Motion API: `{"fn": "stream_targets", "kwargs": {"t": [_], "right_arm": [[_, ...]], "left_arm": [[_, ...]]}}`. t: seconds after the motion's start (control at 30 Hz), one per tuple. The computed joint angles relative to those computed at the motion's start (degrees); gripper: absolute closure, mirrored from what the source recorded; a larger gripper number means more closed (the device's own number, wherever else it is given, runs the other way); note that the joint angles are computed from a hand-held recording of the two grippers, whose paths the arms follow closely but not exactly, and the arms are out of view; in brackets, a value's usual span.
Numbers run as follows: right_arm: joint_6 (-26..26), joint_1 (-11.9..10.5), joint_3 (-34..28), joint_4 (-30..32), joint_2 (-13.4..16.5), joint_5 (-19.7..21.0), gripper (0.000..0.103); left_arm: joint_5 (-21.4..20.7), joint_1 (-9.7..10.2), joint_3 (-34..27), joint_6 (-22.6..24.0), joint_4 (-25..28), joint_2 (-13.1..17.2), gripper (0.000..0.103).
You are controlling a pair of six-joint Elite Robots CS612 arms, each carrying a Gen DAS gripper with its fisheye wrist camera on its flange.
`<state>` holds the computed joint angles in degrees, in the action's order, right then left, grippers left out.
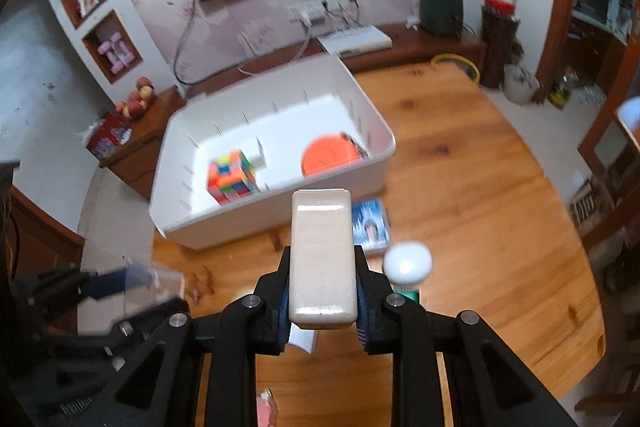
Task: Organize rigid objects
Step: 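Carry the clear box and beige block over the white tray with both grippers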
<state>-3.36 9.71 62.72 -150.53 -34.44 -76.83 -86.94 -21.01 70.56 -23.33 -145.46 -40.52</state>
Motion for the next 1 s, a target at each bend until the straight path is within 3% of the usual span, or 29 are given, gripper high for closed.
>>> {"fn": "stream_targets", "kwargs": {"t": [0.2, 0.5, 0.8, 1.0], "right_arm": [[-1.77, -0.29, -4.0, -0.29, 0.5, 2.9, 0.078], [-3.75, -0.35, -14.68, -0.54, 3.63, 6.3, 0.078], [-4.66, 0.29, -30.42, 5.15, 10.83, 9.42, 0.078], [-7.21, 0.8, -45.48, 15.5, 19.04, 8.74, 0.078]], "left_arm": [[3.03, 1.02, -4.12, -2.35, 0.07, -0.02, 0.048], [5.28, 2.78, -13.28, -6.4, 2.8, 3.31, 0.048], [8.14, 3.37, -21.88, -7.49, 5.78, 7.47, 0.048], [9.36, 3.97, -29.56, -9.19, 11.73, 12.48, 0.048]]}}
